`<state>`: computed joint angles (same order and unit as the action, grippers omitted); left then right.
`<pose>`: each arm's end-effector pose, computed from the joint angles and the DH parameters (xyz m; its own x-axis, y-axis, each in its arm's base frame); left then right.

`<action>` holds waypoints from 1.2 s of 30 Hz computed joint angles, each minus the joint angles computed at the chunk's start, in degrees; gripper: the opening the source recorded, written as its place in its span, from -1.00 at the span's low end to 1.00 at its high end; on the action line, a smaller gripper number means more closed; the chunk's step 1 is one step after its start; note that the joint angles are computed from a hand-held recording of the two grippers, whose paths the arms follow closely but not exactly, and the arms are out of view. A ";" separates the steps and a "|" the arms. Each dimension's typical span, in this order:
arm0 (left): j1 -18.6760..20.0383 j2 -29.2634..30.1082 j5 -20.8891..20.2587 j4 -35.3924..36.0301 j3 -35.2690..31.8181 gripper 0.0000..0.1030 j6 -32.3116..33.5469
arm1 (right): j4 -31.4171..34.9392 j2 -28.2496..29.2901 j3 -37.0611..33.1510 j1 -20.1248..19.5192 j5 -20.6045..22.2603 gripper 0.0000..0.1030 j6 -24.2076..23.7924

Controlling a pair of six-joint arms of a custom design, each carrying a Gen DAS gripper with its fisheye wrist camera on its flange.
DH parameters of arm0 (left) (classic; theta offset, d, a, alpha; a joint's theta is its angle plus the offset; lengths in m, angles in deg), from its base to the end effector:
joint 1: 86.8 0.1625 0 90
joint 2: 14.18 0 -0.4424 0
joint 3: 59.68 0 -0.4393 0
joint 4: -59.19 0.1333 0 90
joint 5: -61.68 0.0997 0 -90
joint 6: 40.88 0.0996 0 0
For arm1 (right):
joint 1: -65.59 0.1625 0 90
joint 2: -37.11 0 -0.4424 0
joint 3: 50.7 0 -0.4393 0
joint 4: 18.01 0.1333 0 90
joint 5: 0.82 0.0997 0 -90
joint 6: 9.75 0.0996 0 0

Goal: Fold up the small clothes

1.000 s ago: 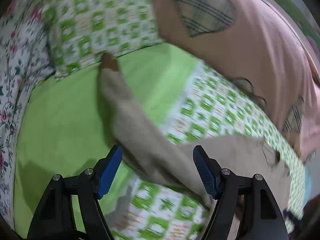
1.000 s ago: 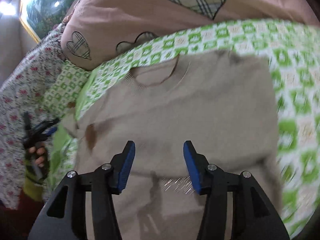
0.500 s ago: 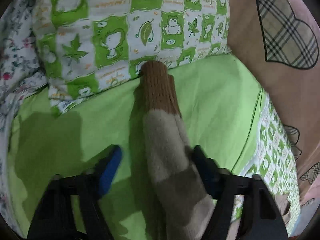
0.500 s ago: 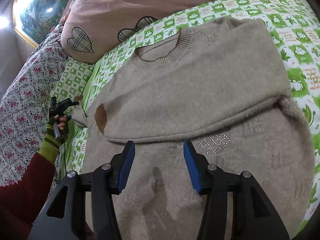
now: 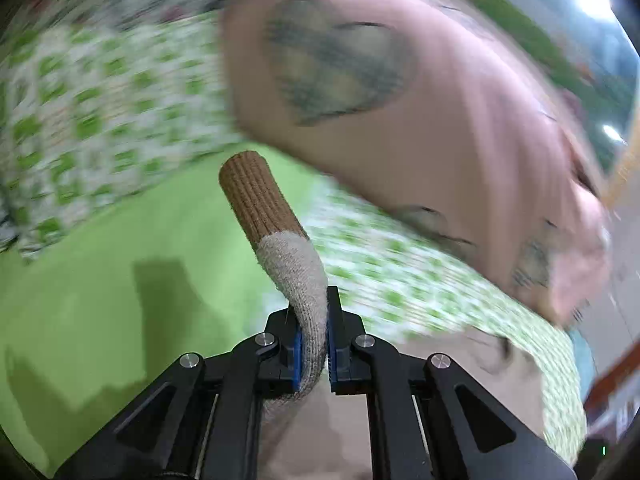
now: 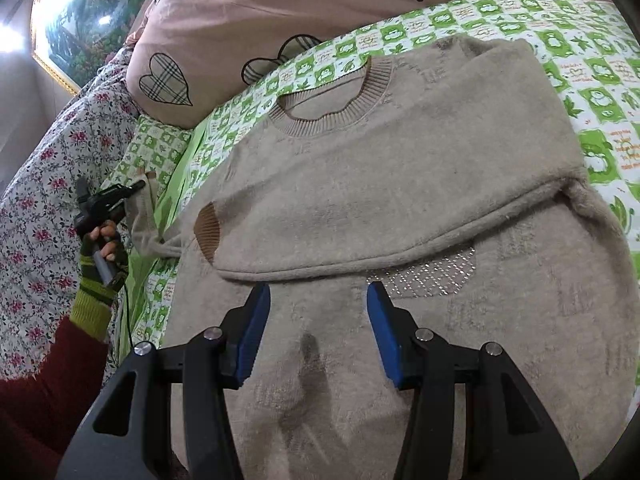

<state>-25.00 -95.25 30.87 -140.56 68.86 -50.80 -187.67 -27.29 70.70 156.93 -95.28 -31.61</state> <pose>-0.0232 -0.5063 0.3403 -0.8364 -0.4922 -0.2410 0.0769 0.3301 -0.9408 0.1386 -0.5576 0.1398 -0.9176 -0.3373 0.2100 -0.3914 0.8587 -0.3308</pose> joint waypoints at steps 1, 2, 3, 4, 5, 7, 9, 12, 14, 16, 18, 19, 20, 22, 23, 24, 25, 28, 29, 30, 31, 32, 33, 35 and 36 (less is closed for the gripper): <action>-1.69 1.72 -0.07 -0.74 -0.32 -0.86 1.31 | -0.25 -0.42 0.38 -0.26 0.32 0.00 -0.03; -3.34 3.77 -0.36 -1.74 -0.78 -0.86 2.84 | -0.39 -0.74 0.65 -0.45 0.46 0.00 0.04; -4.26 5.84 -1.08 -2.43 -1.82 -0.86 4.06 | -0.75 -1.13 1.05 -0.72 0.55 0.00 0.19; -5.73 8.31 -2.24 -3.22 -2.66 -0.86 5.15 | -1.12 -1.47 1.43 -0.99 0.68 0.00 0.35; -6.79 9.81 -2.82 -3.79 -2.88 -0.86 5.70 | -1.40 -1.92 1.83 -1.38 0.84 0.00 0.62; -8.59 14.28 -4.36 -4.66 -4.74 -0.86 7.49 | -1.98 -2.67 2.51 -1.91 1.07 0.00 1.04; -9.24 17.94 -5.52 -4.48 -6.84 -0.85 8.42 | -2.75 -3.53 3.31 -2.43 1.50 0.00 1.27; -9.61 24.31 -6.85 -2.72 -11.21 -0.85 9.38 | -4.05 -4.91 4.46 -3.44 3.00 0.00 1.69; -9.30 28.18 -8.22 -0.69 -14.18 -0.85 9.53 | -4.85 -5.62 5.01 -3.94 3.68 0.00 2.15; -8.92 31.34 -9.64 1.86 -16.31 -0.85 8.90 | -5.76 -6.17 5.50 -4.17 3.68 0.00 2.37; -8.33 33.74 -10.13 4.15 -18.26 -0.85 8.77 | -6.86 -6.56 5.87 -4.60 3.74 0.00 2.66; -7.78 34.87 -10.65 5.71 -19.33 -0.84 8.68 | -7.40 -6.71 6.01 -4.79 3.65 0.00 2.89; -7.19 35.56 -11.15 7.38 -19.94 -0.83 8.21 | -7.79 -6.86 6.09 -5.00 3.63 0.00 3.11; -6.11 36.86 -11.30 10.64 -21.08 -0.81 7.03 | -8.51 -7.02 6.20 -5.23 3.29 0.00 3.70; -5.66 37.34 -11.23 12.28 -21.42 -0.71 6.25 | -8.80 -7.07 6.20 -5.29 3.16 0.00 4.11; -5.51 37.63 -11.19 12.90 -21.47 -0.67 6.03 | -8.95 -7.07 6.14 -5.34 3.22 0.00 4.43; -5.59 37.36 -11.02 13.90 -20.90 -0.55 5.45 | -9.04 -7.02 6.00 -5.35 3.35 0.00 4.66; -6.93 35.29 -10.06 15.38 -18.16 -0.08 3.09 | -9.75 -6.48 5.36 -4.88 3.15 0.00 5.10; -7.63 34.64 -9.16 14.47 -16.76 0.07 2.73 | -9.88 -6.16 4.91 -4.61 3.19 0.00 5.19; -8.42 33.87 -8.18 13.56 -15.22 0.13 2.16 | -9.84 -5.96 4.46 -4.42 3.26 0.00 5.14; -9.50 32.52 -6.83 12.76 -12.71 0.25 0.32 | -9.89 -5.48 3.79 -4.08 3.29 0.00 5.14; -10.27 31.39 -5.60 12.40 -10.71 0.30 -1.62 | -9.78 -4.91 2.99 -3.73 3.34 0.00 5.17; -10.94 30.09 -4.61 12.86 -8.95 0.30 -3.79 | -9.56 -4.38 2.39 -3.49 3.37 0.00 5.24; -12.13 26.66 -2.41 15.24 -4.06 0.30 -10.87 | -7.28 -2.77 0.11 -2.97 3.03 0.02 5.50; -12.53 25.36 -1.31 16.53 -2.15 0.30 -14.27 | -6.81 -2.04 -0.66 -2.81 2.65 0.06 5.68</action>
<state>-37.52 -69.89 29.57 -124.02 66.72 -65.07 -194.49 -29.34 70.05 154.12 -92.62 -25.94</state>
